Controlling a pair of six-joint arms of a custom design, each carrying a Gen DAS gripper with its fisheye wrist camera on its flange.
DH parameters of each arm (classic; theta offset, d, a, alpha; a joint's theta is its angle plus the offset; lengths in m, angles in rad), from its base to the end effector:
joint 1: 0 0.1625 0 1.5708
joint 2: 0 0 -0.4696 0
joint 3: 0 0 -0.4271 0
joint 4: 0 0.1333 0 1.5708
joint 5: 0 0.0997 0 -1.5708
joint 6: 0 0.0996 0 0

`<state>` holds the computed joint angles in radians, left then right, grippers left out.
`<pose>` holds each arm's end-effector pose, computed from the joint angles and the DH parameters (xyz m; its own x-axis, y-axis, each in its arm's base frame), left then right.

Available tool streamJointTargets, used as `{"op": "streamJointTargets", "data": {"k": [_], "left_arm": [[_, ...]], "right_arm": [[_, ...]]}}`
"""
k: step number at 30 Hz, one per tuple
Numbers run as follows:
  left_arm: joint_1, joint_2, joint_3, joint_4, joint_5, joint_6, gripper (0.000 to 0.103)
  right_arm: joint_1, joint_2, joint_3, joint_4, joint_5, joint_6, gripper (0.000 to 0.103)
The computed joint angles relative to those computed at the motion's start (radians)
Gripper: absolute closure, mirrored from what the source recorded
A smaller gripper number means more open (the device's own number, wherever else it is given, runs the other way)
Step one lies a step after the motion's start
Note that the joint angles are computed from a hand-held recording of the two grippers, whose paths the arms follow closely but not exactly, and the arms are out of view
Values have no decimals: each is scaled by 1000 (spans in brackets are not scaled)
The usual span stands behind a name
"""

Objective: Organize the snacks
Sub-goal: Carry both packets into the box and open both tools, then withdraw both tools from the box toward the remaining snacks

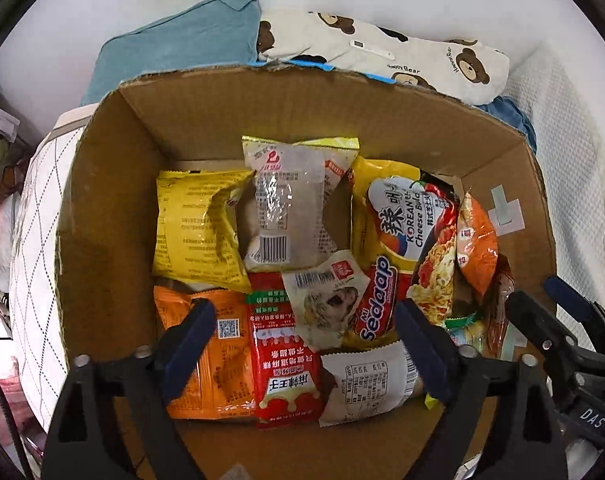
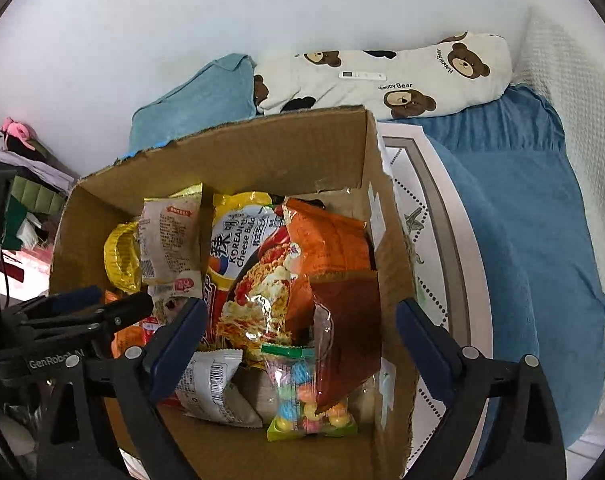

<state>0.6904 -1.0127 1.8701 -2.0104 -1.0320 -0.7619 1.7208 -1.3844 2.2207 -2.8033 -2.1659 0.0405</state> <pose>-0.3333 -0.5145 0.1193 -0.7658 0.1729 -0.6194 0.2433 0.9695 -0.0302 0.1509 -0.4799 0.2694 -0.8560 0.1270 0.5011 -0.1033 0.9078 -0.4065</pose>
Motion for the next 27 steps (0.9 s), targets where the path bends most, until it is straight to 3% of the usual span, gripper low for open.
{"op": "streamJointTargets", "data": {"k": [10, 27], "left_arm": [[-29, -53, 64, -22, 23, -29, 6], [-176, -188, 182, -6, 142, -170, 6]], "right_arm": [[28, -3, 30, 1, -47, 5, 5], [119, -87, 118, -28, -115, 18, 4]]}}
